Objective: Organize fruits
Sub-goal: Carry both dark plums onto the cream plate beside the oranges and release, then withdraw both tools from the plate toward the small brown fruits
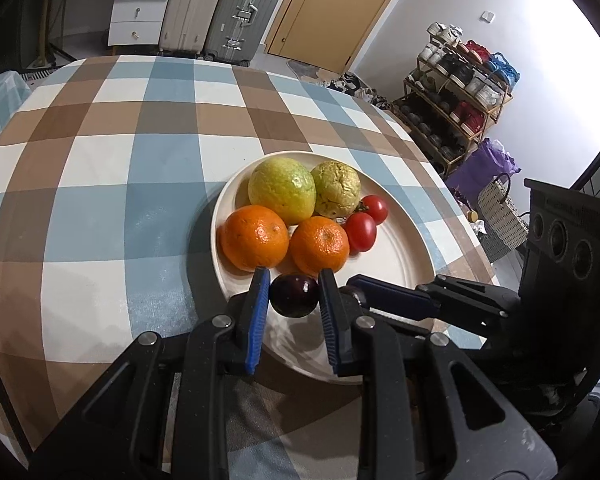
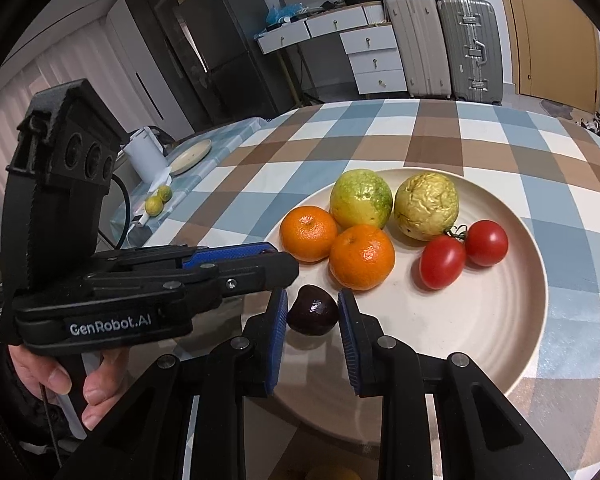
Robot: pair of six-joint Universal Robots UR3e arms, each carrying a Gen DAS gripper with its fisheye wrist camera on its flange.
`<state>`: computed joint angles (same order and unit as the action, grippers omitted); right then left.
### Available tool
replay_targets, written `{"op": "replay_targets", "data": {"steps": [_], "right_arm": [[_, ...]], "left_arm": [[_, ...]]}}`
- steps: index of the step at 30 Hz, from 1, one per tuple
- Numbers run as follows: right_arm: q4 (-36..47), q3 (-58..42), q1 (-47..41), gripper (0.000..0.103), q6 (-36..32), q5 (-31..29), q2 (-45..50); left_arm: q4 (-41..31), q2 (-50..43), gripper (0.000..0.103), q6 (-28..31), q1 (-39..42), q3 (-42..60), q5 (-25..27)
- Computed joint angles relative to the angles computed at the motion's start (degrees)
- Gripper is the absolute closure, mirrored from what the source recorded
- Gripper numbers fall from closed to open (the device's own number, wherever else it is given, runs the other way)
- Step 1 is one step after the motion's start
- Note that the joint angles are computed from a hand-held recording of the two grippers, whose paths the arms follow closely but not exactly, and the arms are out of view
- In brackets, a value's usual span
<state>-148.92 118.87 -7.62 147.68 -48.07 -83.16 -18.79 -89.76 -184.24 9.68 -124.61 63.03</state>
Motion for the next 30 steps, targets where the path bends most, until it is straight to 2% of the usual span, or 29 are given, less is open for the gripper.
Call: {"op": "replay_targets", "data": {"steps": [8, 10, 12, 15, 17, 20, 22, 24, 27, 30], "right_arm": [[-4.1, -0.1, 2.3, 0.075, 1.8, -2.2, 1.2], [-5.8, 0.7, 2.2, 0.059, 2.4, -2.3, 0.9], [-7.1, 2.1, 1.0, 0.053, 2.5, -1.1, 0.1], [-6.5, 5.6, -2.8, 0.038, 1.3, 2.2, -3.7], [-5.8, 7.9, -5.1, 0.034, 0.1, 3.7, -6.6], [-2.0, 12.2, -10.3, 0.026, -2.7, 6.6, -13.5], [0.4, 14.4, -13.4, 0.015, -3.9, 8.2, -17.6], [4.3, 16.3, -16.8, 0.013, -5.7, 10.0, -22.3], [12.3, 18.5, -21.9, 0.007, -9.7, 12.0, -30.3], [22.0, 19.1, -26.4, 0.005, -14.3, 14.1, -37.2]], "left_arm": [[0.9, -0.1, 0.081, -0.9, 0.7, -0.1, -0.6], [-0.8, 0.3, 0.077, -0.7, 0.7, 0.7, -0.3], [-1.4, 1.6, 0.074, -0.3, 1.3, 0.1, -1.3], [-1.1, 4.4, 0.061, -0.3, 1.7, -1.4, -2.1], [-1.3, 6.2, 0.056, -0.6, 1.7, -2.3, -1.8], [-2.5, 8.9, 0.054, -1.2, 1.3, -3.2, -1.4], [-3.0, 10.8, 0.051, -1.6, 0.2, -3.8, 0.0], [-3.4, 12.6, 0.046, -2.1, -1.3, -4.2, 2.0], [-3.9, 15.5, 0.044, -3.1, -3.4, -4.9, 4.2], [-5.5, 18.2, 0.041, -4.5, -5.7, -5.0, 6.6]]}}
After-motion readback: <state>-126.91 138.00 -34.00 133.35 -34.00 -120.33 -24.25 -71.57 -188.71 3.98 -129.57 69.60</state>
